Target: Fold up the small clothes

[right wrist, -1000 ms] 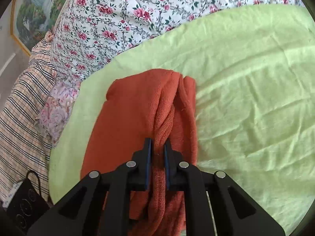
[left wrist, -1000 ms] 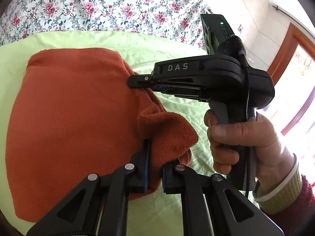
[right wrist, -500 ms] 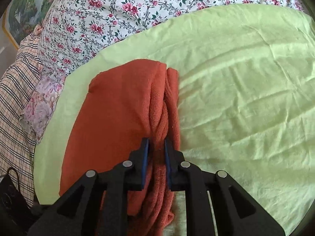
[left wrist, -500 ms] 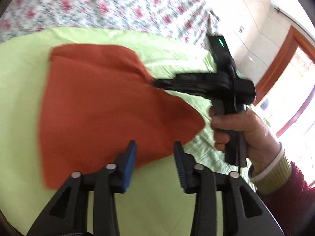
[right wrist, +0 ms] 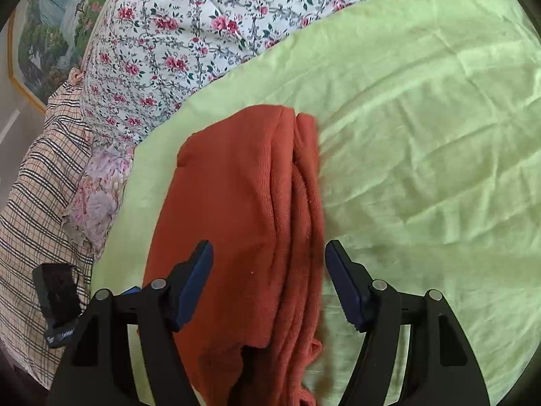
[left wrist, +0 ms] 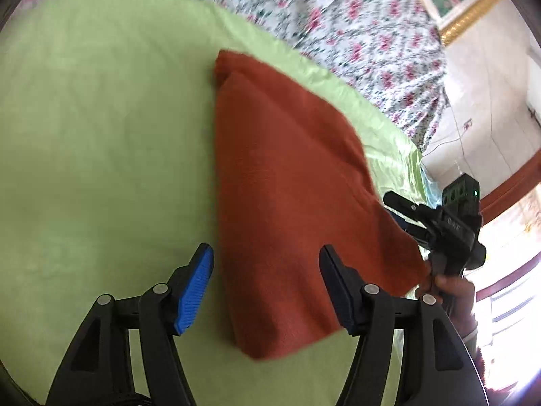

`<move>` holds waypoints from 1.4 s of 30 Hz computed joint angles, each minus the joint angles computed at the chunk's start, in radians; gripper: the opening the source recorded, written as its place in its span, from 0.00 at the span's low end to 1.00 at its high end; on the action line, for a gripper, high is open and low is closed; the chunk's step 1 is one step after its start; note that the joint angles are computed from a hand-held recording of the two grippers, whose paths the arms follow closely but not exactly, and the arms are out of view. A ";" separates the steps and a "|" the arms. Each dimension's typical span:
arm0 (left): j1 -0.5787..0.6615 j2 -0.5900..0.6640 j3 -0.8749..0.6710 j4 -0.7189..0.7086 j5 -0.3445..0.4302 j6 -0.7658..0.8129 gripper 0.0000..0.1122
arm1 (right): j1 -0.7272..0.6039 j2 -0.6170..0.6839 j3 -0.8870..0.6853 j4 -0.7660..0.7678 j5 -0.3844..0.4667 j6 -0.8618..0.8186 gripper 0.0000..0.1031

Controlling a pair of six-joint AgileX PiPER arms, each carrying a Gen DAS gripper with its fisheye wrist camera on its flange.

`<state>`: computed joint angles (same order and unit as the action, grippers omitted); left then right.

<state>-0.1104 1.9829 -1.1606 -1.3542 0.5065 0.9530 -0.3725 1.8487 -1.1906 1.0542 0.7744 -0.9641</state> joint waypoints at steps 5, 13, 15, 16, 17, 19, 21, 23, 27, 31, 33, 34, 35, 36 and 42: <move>0.016 0.137 -0.151 0.047 0.076 -0.083 0.58 | 0.021 0.077 -0.067 -0.034 0.030 0.031 0.67; 0.010 0.191 -0.224 -0.007 0.091 -0.043 0.23 | 0.011 0.142 -0.100 0.022 0.084 0.033 0.27; 0.010 0.132 -0.154 -0.061 0.074 0.025 0.21 | 0.018 0.106 -0.061 0.049 0.070 0.007 0.25; 0.012 0.108 -0.126 -0.080 0.072 0.049 0.21 | 0.019 0.091 -0.044 0.068 0.073 -0.007 0.24; 0.016 0.070 -0.082 -0.106 0.069 0.083 0.20 | 0.021 0.074 -0.022 0.096 0.088 -0.027 0.23; 0.032 -0.031 0.037 -0.157 0.055 0.165 0.20 | 0.038 0.044 0.026 0.148 0.116 -0.069 0.23; 0.060 -0.139 0.158 -0.189 0.031 0.240 0.20 | 0.074 0.011 0.079 0.181 0.111 -0.109 0.23; 0.107 -0.222 0.248 -0.198 0.039 0.284 0.20 | 0.120 -0.006 0.128 0.229 0.114 -0.154 0.23; 0.246 -0.365 0.401 -0.145 0.085 0.316 0.20 | 0.221 -0.006 0.190 0.323 0.109 -0.231 0.23; 0.321 -0.381 0.489 -0.110 0.065 0.369 0.20 | 0.319 0.017 0.215 0.364 0.047 -0.257 0.22; 0.329 -0.338 0.513 -0.144 0.040 0.423 0.22 | 0.360 0.015 0.226 0.347 -0.034 -0.242 0.22; 0.336 -0.332 0.526 -0.169 0.038 0.453 0.25 | 0.379 0.017 0.232 0.333 -0.080 -0.230 0.23; 0.339 -0.327 0.541 -0.210 0.036 0.488 0.27 | 0.382 0.023 0.237 0.334 -0.094 -0.231 0.25; 0.350 -0.338 0.560 -0.237 0.047 0.506 0.29 | 0.375 0.027 0.248 0.353 -0.090 -0.243 0.26; 0.323 -0.517 0.706 -0.305 -0.047 0.586 0.34 | 0.366 -0.088 0.322 0.318 -0.166 -0.195 0.32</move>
